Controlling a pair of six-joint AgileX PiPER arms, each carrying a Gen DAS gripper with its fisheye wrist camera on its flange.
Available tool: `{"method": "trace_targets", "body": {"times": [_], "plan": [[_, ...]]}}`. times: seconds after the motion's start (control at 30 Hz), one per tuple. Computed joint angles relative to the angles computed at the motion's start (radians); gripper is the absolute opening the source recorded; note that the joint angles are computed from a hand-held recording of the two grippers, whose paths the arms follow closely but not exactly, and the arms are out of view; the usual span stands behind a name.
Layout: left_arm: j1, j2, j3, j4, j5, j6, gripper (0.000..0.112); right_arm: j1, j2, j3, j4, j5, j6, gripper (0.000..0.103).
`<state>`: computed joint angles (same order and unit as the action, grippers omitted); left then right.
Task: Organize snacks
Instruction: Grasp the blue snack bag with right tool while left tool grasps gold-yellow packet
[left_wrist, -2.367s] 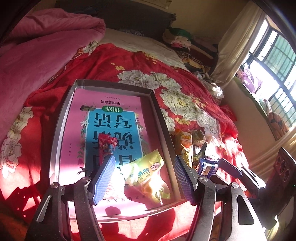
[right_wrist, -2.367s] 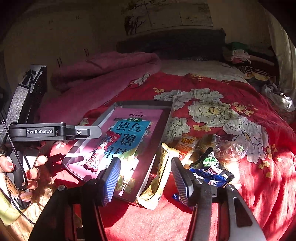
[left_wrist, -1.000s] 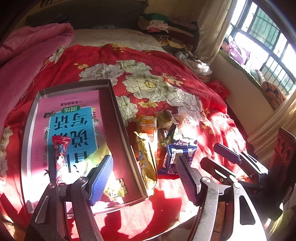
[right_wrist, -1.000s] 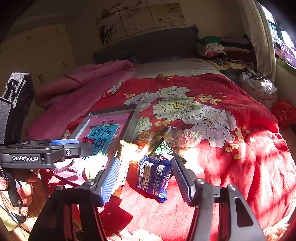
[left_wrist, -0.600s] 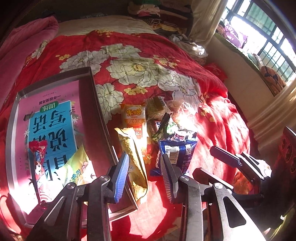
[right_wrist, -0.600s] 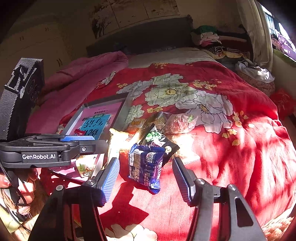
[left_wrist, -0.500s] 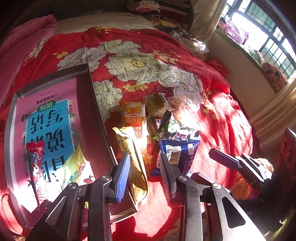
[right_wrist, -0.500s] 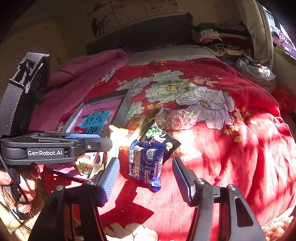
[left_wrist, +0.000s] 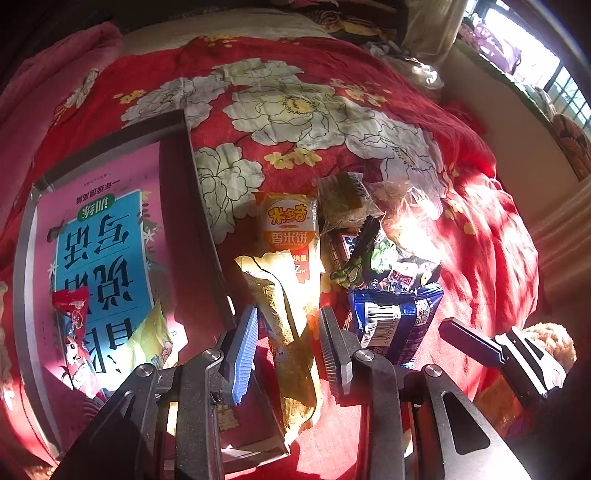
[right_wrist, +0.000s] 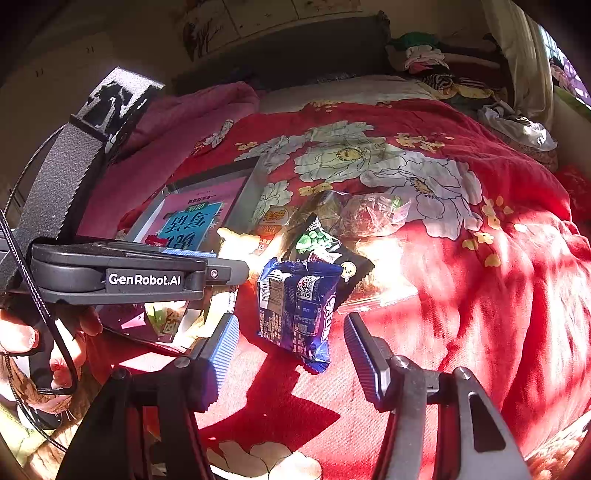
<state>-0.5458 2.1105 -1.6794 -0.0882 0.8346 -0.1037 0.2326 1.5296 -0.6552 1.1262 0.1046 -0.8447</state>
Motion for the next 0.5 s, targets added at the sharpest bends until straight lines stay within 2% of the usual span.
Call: {"method": "trace_targets", "body": {"times": [0.27,0.43,0.5], "plan": [[0.0,0.032,-0.032,-0.022,0.006,0.0,0.034,0.005,0.062,-0.034,0.074,0.0,-0.063,0.059],[0.01,0.033,-0.017,-0.066,-0.007,0.024,0.026,0.024,0.117,-0.071,0.004,-0.01,0.025,0.059],[0.017,0.03,-0.006,-0.091,-0.013,0.041,0.025,0.034,0.14,-0.086,-0.086,-0.019,0.121,0.059]]}}
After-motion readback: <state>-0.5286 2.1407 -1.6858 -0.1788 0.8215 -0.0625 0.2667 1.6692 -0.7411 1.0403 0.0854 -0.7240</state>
